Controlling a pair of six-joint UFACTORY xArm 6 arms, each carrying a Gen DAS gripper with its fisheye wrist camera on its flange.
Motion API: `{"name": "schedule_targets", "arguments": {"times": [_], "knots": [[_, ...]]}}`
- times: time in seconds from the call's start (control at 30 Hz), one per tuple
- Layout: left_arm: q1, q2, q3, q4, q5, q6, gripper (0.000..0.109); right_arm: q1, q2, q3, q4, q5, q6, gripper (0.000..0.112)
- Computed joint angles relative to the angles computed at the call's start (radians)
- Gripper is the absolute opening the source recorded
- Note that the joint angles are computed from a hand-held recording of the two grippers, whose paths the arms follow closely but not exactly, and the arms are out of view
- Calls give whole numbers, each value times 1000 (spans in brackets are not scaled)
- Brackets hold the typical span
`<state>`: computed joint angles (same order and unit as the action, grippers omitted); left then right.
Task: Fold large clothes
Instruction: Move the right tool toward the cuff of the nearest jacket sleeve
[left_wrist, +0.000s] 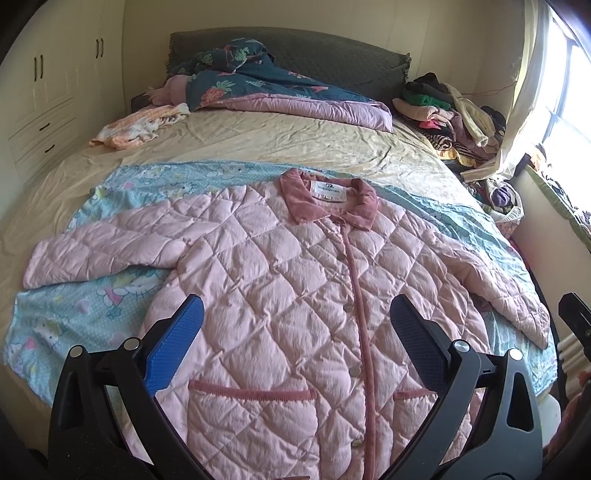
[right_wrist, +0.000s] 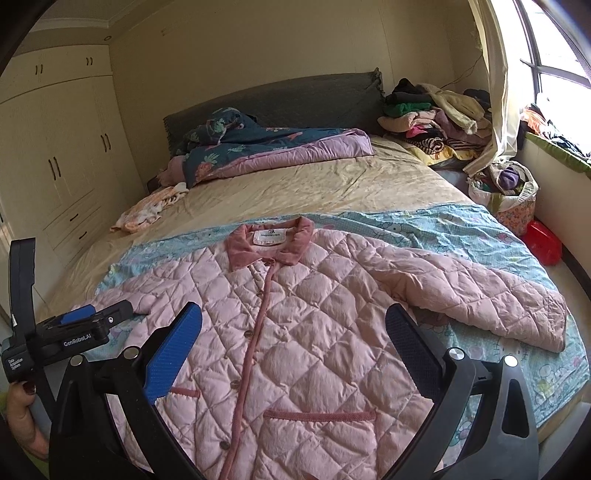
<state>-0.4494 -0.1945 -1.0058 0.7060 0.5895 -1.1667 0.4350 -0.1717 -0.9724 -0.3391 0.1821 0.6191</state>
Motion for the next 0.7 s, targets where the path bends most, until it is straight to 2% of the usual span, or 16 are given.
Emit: {"name": "schedule_targets", "arguments": {"times": [0.07,0.33,0.6,0.7], "knots": [[2,24,-31,-11,2,17,95,-9,20,-16,138,-12,-110,99],[8,122,-148,-49,7,68,95,-75,104,-111,144,12,-82,99],[7,230,-267,-93,22,123,95,-134,171,-168,211,12,-103,99],[10,269,-300,-141,6,156,95,-161,187,-176,188,8,-60,99]]}}
